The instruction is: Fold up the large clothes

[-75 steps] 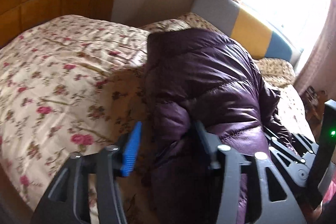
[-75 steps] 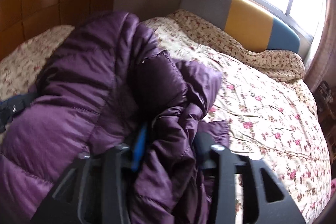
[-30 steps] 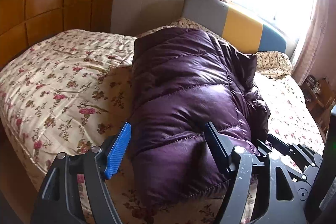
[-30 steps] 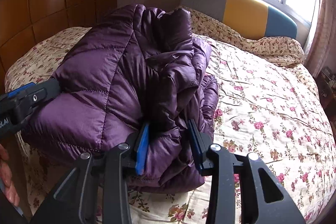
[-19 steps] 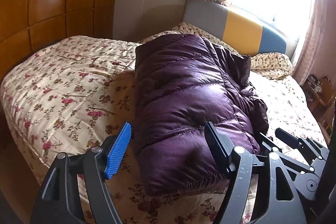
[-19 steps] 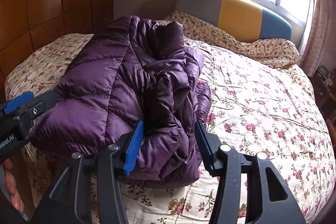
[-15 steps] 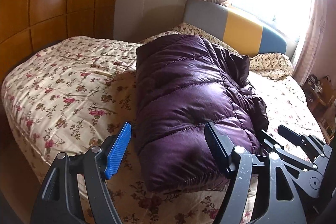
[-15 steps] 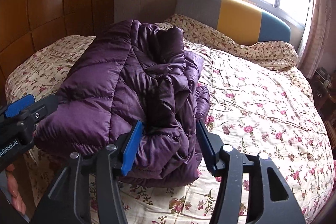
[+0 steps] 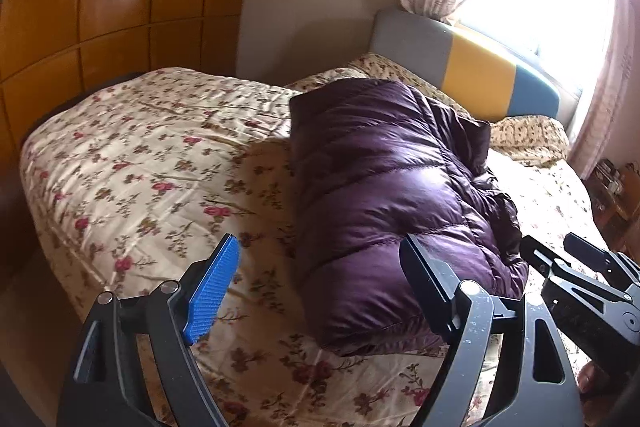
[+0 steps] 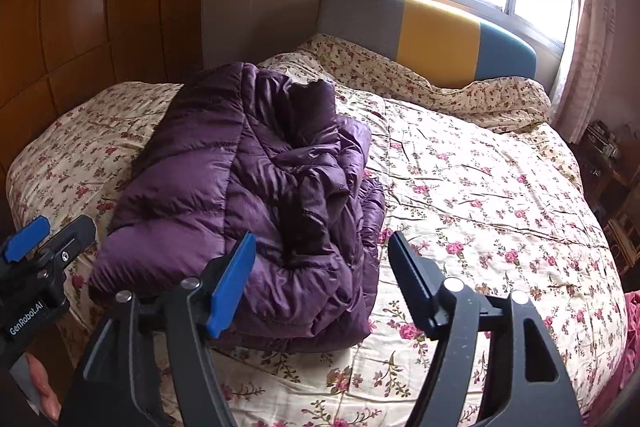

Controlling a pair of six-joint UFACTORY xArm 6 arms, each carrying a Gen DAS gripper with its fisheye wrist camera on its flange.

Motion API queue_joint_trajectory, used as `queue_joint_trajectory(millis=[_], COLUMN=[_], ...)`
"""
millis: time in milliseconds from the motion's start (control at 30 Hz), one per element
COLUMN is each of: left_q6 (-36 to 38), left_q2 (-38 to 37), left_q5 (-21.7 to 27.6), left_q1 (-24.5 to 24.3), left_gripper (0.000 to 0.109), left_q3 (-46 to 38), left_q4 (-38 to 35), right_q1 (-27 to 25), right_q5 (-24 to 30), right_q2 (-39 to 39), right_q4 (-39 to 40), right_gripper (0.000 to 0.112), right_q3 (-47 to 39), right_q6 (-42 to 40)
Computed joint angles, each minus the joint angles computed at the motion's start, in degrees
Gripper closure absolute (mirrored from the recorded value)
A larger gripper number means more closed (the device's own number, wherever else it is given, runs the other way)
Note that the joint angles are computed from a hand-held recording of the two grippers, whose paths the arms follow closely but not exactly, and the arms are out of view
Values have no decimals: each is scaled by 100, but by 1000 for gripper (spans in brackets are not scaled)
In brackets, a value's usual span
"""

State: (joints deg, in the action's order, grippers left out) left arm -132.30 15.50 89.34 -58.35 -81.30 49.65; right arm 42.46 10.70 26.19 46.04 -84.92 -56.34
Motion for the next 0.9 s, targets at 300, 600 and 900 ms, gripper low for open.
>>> queue_joint_trajectory(millis=[300, 600, 900], left_q6=[-88, -63, 105], left_q2=[83, 270, 439], left_q5=[307, 554, 554], left_q1=[-149, -226, -229], left_gripper=[19, 14, 10], left_q3=[-185, -484, -694], left_q4=[-322, -399, -449], right_q1=[89, 194, 245], right_q5=[55, -247, -433], right_q2=[-356, -542, -556], right_q4=[666, 930, 859], right_gripper=[33, 26, 23], right_q3=[401, 782, 935], right_q6=[-700, -1201, -1385])
